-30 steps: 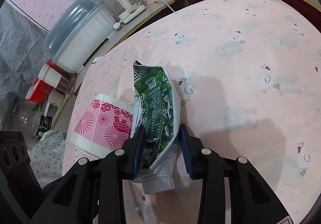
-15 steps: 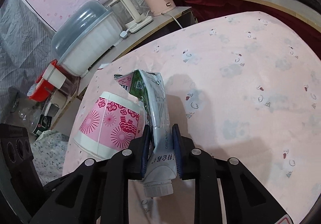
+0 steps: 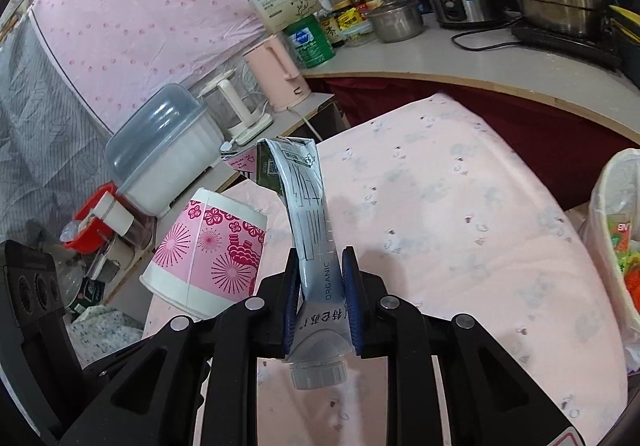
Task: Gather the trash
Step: 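Lift the paper cup and tube packet and carry both over the bin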
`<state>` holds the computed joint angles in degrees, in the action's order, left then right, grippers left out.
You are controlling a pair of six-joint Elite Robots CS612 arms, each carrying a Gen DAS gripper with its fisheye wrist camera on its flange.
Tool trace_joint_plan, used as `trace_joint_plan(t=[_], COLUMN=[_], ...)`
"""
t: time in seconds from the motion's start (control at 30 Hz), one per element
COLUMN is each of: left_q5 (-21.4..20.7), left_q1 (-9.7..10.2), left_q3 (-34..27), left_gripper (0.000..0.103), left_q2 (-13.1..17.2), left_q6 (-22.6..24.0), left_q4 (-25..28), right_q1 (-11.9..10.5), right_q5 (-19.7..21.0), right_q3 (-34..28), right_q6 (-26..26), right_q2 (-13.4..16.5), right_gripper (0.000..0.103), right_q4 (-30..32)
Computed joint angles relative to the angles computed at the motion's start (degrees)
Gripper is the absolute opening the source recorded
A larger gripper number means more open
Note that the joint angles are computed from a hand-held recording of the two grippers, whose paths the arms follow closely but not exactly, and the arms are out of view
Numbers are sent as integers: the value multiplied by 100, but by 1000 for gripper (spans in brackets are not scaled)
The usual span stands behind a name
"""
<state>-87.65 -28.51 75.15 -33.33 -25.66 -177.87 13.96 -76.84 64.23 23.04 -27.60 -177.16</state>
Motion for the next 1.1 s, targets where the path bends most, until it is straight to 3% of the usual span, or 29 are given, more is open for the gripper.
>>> trace_joint_plan(t=[0.6, 1.1], left_q5=[-352, -694], left_q1=[-735, -1103], left_q3=[-653, -1607], left_gripper=[3, 3], left_q2=[166, 614], left_q6=[1016, 1627], left_q4=[362, 1151], right_q1=[-715, -1198], right_q5=[-895, -1368], right_q3=[2191, 3105], right_q6=[752, 1406], right_q2=[-1051, -1312], right_gripper=[20, 20], right_q4=[-1841, -2549])
